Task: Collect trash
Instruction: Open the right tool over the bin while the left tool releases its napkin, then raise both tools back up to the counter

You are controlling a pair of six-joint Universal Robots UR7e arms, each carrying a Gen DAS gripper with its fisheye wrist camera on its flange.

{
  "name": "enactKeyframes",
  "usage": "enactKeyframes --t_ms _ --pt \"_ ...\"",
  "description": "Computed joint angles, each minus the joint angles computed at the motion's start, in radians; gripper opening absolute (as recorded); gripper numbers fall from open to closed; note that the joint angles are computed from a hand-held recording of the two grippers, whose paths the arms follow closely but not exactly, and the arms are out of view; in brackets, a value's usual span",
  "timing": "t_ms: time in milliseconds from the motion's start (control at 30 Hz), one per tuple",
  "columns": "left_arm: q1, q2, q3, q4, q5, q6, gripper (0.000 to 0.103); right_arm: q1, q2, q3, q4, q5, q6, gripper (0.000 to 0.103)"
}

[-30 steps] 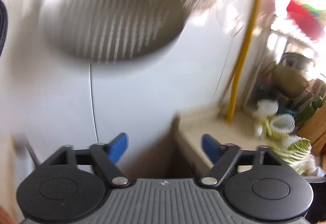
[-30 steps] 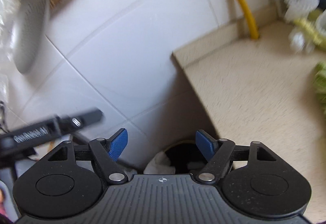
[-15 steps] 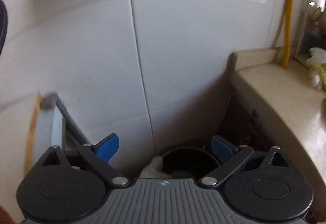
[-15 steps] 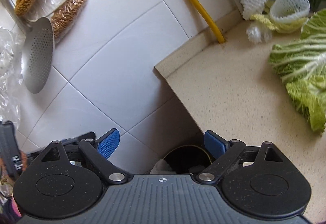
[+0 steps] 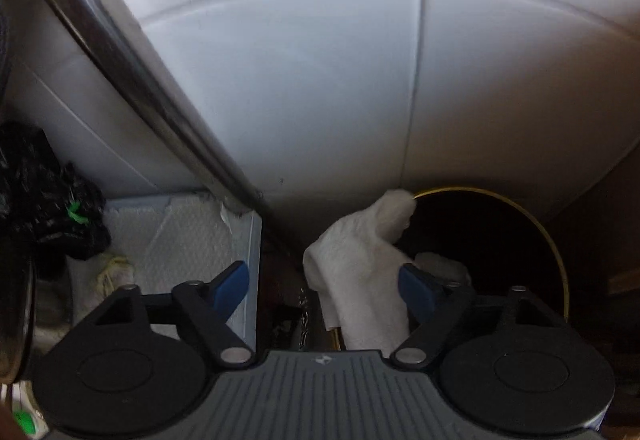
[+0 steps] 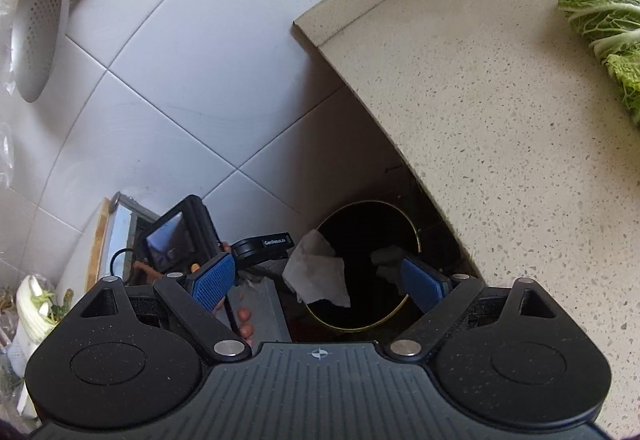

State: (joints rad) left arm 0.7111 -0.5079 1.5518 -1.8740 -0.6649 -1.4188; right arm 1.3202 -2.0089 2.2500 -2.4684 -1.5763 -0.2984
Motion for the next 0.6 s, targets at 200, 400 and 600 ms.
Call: enactKeyframes --t_ms 200,400,600 --pt "0.068 0.012 0.040 -0.236 -0.087 0.089 0.072 0.034 0.047 -0.026 0.025 -0.036 -0.078 0.094" --pt "0.100 -0.003 0.102 -0.506 -0.204 0.165 0.059 0.041 0.067 -0.051 0.061 -0.045 -0.105 0.094" --pt "0.067 -0.010 0.156 -0.953 -0.551 0.495 0.056 0.036 0.083 -0.087 0.099 -0.029 -0.095 0.094"
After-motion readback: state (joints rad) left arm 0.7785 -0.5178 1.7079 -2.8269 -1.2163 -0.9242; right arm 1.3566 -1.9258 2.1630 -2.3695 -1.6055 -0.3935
